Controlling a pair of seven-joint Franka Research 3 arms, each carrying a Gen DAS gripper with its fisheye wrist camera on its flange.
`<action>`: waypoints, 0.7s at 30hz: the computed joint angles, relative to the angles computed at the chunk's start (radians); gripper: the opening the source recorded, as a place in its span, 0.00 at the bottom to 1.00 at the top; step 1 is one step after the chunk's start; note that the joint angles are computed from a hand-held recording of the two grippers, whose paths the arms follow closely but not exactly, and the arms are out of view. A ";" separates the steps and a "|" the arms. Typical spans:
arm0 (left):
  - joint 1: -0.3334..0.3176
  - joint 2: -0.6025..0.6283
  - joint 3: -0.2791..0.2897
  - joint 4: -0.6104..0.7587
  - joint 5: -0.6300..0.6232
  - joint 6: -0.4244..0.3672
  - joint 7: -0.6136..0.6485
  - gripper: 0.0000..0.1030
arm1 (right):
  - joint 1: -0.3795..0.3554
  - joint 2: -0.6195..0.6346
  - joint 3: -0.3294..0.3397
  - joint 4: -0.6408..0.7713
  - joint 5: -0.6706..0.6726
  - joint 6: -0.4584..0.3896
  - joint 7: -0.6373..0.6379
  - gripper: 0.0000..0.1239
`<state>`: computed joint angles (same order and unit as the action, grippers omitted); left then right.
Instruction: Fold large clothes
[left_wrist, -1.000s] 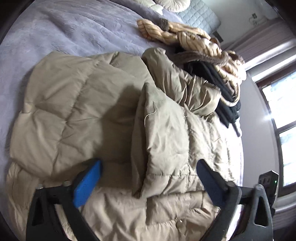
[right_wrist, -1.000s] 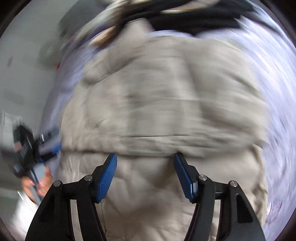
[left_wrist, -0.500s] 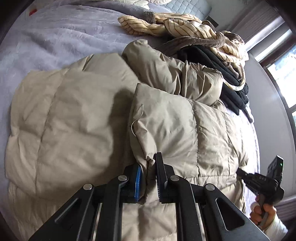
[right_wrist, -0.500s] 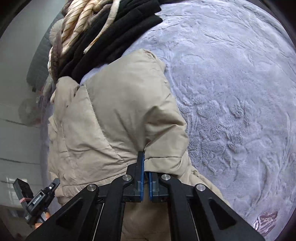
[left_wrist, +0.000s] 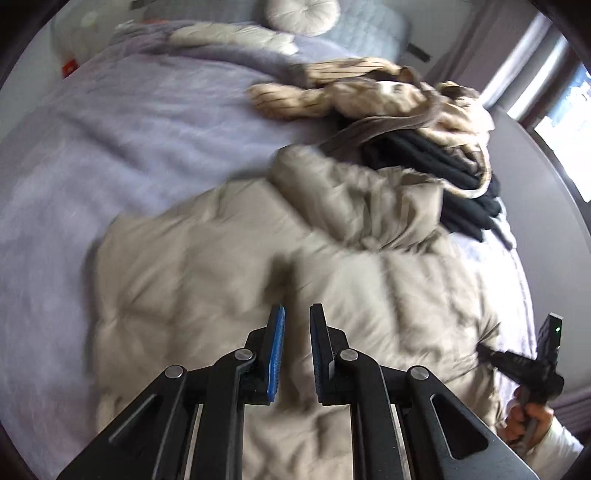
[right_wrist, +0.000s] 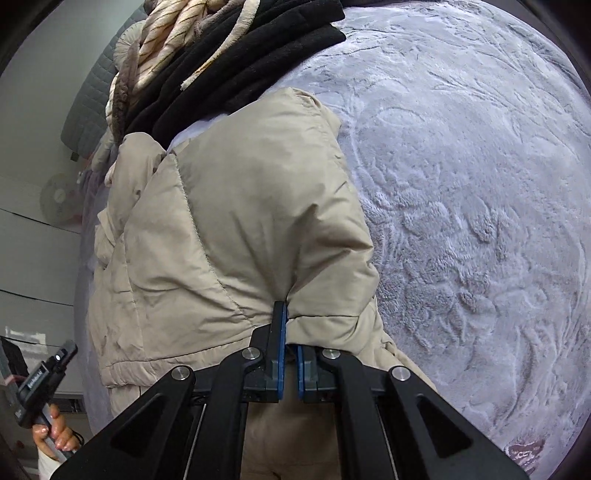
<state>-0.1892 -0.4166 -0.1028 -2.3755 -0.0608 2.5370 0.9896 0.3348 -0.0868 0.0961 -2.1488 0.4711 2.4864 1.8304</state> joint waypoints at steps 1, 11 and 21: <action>-0.006 0.038 -0.004 0.027 -0.002 0.014 0.004 0.15 | 0.000 0.000 0.002 0.007 -0.016 -0.012 0.005 0.04; 0.017 0.187 -0.054 0.025 0.079 0.088 -0.115 0.15 | -0.004 -0.128 0.000 0.033 -0.064 0.023 -0.166 0.60; 0.021 0.189 -0.063 0.035 0.122 0.060 -0.137 0.15 | -0.057 0.147 -0.026 0.206 0.354 -0.053 -0.218 0.12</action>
